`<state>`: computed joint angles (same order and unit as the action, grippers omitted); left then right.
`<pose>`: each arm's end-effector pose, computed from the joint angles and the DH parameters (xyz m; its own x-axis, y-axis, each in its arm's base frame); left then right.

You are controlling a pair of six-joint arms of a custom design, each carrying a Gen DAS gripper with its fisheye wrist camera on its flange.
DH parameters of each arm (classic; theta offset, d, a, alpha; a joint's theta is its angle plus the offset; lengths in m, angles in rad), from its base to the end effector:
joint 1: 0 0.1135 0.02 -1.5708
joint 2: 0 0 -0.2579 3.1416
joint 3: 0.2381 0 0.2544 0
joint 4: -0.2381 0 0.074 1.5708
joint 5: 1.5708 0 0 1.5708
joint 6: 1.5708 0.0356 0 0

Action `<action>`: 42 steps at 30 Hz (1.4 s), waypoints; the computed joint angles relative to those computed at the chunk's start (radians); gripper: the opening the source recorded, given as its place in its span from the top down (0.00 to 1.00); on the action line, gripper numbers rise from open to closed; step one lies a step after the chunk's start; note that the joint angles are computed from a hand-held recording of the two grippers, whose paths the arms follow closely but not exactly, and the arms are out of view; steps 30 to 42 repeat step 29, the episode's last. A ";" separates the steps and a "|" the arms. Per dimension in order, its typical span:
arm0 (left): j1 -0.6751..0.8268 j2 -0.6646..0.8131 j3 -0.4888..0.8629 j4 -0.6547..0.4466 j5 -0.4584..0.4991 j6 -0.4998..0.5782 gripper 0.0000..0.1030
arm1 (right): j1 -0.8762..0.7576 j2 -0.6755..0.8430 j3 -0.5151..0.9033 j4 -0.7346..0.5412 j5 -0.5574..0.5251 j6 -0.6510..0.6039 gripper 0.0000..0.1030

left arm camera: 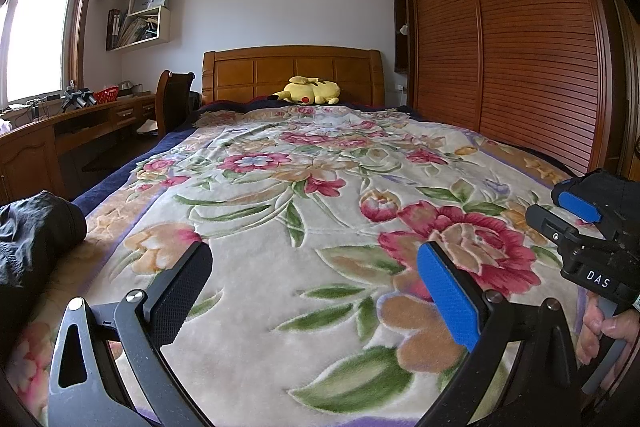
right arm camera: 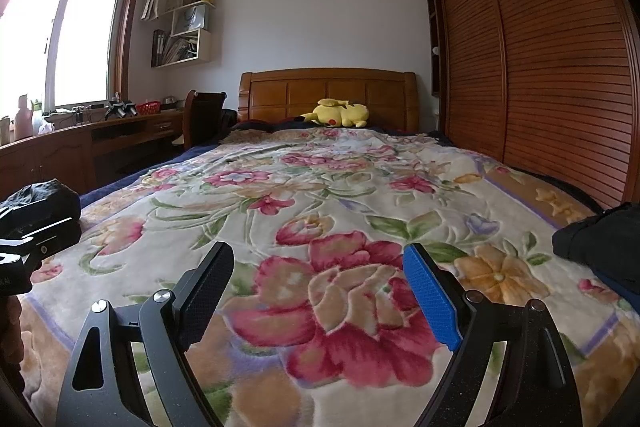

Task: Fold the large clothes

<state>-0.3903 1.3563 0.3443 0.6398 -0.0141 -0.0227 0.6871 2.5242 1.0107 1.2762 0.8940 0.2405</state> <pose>0.2306 -0.0943 0.1478 -0.3446 0.1172 -0.9314 0.3606 0.9326 -0.0160 0.3253 0.2310 -0.0032 -0.1316 0.0850 -0.9877 0.2264 0.9726 0.0535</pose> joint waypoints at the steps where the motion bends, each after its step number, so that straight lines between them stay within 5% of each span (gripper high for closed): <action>1: 0.000 0.000 0.000 0.000 -0.001 0.000 0.00 | 0.000 0.000 -0.001 0.001 -0.001 -0.001 0.15; 42: -0.001 0.009 -0.003 0.012 -0.003 0.001 0.00 | -0.013 0.008 -0.019 0.052 -0.024 -0.027 0.15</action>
